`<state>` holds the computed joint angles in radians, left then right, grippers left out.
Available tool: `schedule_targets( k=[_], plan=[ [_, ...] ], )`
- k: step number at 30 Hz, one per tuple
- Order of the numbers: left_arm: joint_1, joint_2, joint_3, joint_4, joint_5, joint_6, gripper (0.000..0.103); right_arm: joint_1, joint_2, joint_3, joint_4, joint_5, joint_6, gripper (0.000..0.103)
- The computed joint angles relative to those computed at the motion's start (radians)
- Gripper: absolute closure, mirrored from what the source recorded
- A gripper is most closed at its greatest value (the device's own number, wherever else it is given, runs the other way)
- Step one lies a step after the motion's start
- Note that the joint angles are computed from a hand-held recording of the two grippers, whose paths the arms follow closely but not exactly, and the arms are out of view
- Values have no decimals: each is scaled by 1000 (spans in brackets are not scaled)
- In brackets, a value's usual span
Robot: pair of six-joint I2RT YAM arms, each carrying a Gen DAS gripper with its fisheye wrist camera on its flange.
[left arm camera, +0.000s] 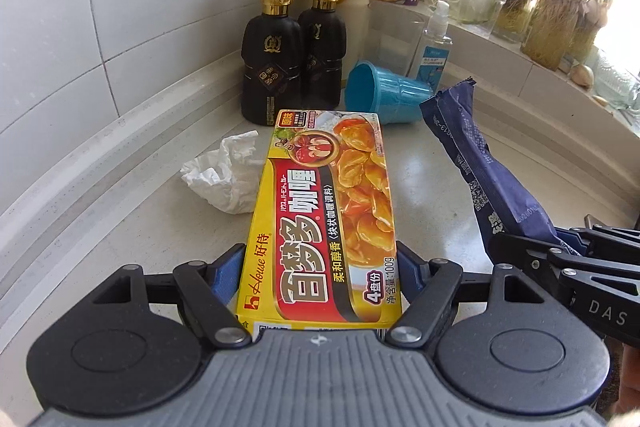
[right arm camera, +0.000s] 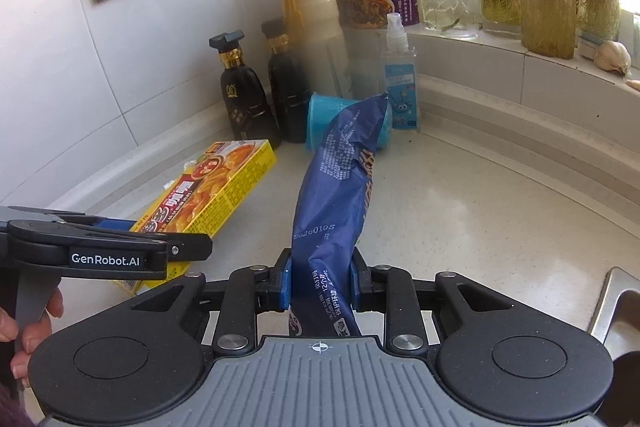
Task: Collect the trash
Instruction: 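Lift the held box and packet and carry them down over the cream bin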
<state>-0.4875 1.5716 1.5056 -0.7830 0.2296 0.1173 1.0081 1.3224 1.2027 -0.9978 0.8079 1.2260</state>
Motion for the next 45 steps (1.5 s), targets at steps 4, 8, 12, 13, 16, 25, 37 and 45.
schedule_targets(
  k=[4, 8, 12, 13, 16, 25, 37, 45],
  plan=[
    [23, -41, -13, -24, 26, 18, 31, 45, 20, 48, -65, 21, 56, 78],
    [60, -87, -32, -56, 59, 36, 31, 97, 53, 102, -128, 40, 115, 78],
    [104, -138, -60, -96, 97, 53, 31, 153, 87, 147, -184, 52, 184, 78],
    [113, -154, -69, -107, 105, 58, 31, 170, 98, 160, -203, 55, 210, 78],
    [149, -201, -95, -141, 134, 75, 31, 221, 132, 199, -255, 56, 285, 78],
    [287, -308, -134, -269, 229, 142, 31, 351, 242, 337, -374, 61, 458, 78],
    [553, -372, -120, -456, 374, 314, 31, 451, 369, 506, -458, 36, 610, 78],
    [758, -361, -97, -611, 450, 485, 31, 489, 465, 644, -538, 15, 684, 78]
  ],
)
